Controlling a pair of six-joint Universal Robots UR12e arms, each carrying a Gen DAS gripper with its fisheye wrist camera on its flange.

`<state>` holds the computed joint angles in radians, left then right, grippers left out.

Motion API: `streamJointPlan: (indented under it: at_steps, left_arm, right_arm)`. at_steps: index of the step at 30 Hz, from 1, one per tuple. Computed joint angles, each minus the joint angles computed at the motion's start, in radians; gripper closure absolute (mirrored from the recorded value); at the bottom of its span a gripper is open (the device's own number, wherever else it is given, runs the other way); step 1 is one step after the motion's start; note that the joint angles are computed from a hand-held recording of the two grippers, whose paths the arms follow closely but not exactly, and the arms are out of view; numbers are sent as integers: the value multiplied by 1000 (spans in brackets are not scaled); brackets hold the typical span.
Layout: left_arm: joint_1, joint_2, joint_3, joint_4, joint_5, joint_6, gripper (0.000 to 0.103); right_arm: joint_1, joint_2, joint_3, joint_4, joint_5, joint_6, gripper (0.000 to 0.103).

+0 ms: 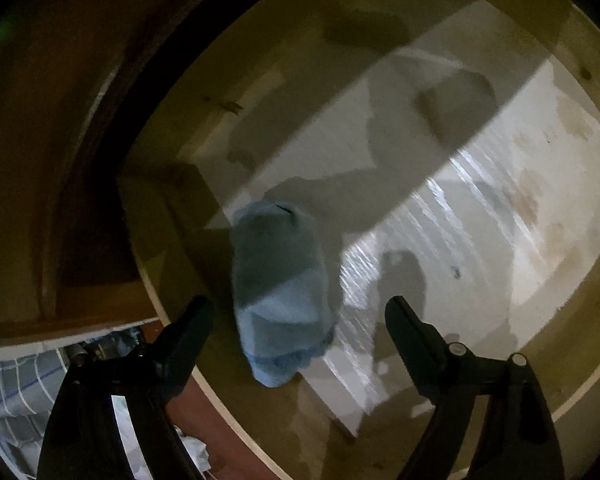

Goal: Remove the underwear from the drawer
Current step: 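Grasp the light blue sock with the left tool while the right tool holds the underwear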

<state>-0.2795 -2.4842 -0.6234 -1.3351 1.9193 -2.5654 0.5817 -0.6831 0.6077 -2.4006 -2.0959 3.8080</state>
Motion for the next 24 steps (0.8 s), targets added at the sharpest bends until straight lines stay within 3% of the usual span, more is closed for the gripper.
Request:
streamJointPlan:
  at_steps: [4, 8, 18, 20, 24]
  left_arm:
    - [5, -11, 19, -12, 3, -1, 28]
    - [-2, -13, -1, 21, 50, 72, 36]
    - [-12, -38, 26, 23, 52, 115, 42]
    - [-7, -59, 82, -53, 17, 86, 63]
    - [-4, -87, 155, -149, -17, 56, 66]
  right_arm:
    - [-2, 1, -2, 4, 8, 6, 83]
    - [-3, 1, 0, -3, 14, 4, 83]
    - [-6, 1, 0, -5, 31, 7, 83]
    - [-6, 1, 1, -10, 40, 5, 83]
    - [-7, 3, -3, -7, 47, 6, 83]
